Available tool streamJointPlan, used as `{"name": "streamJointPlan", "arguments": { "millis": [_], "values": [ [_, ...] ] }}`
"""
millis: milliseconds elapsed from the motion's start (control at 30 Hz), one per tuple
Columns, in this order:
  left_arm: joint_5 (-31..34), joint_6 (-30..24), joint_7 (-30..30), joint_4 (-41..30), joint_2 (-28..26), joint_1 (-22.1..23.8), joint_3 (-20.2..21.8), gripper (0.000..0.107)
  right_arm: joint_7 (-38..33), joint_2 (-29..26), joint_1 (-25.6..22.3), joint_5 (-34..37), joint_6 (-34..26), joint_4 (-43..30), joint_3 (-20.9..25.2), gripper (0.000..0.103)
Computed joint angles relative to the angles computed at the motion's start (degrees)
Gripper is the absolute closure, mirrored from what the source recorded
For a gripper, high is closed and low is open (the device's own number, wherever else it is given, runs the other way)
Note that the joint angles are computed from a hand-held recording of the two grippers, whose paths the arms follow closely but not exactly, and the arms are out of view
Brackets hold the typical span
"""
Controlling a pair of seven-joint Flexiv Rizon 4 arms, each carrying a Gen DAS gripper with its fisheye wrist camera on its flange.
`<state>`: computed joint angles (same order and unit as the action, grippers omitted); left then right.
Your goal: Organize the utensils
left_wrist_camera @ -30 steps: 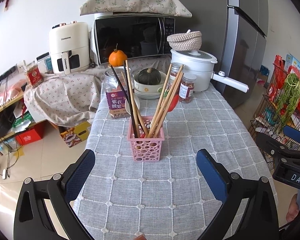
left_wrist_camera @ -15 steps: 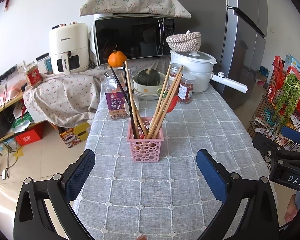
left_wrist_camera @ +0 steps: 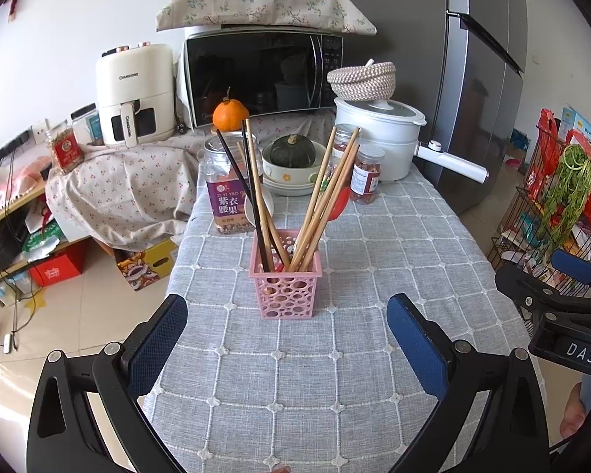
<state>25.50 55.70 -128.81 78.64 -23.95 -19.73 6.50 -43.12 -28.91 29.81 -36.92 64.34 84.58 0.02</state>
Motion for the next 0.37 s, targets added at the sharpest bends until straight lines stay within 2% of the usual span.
{"name": "streamJointPlan", "arguments": {
  "millis": [367],
  "values": [
    [-0.1,-0.2,-0.1,-0.2,-0.2,-0.2,-0.2,0.004,-0.2,-0.1,0.0,0.4,-0.3,-0.2,0.1,0.001]
  ]
}}
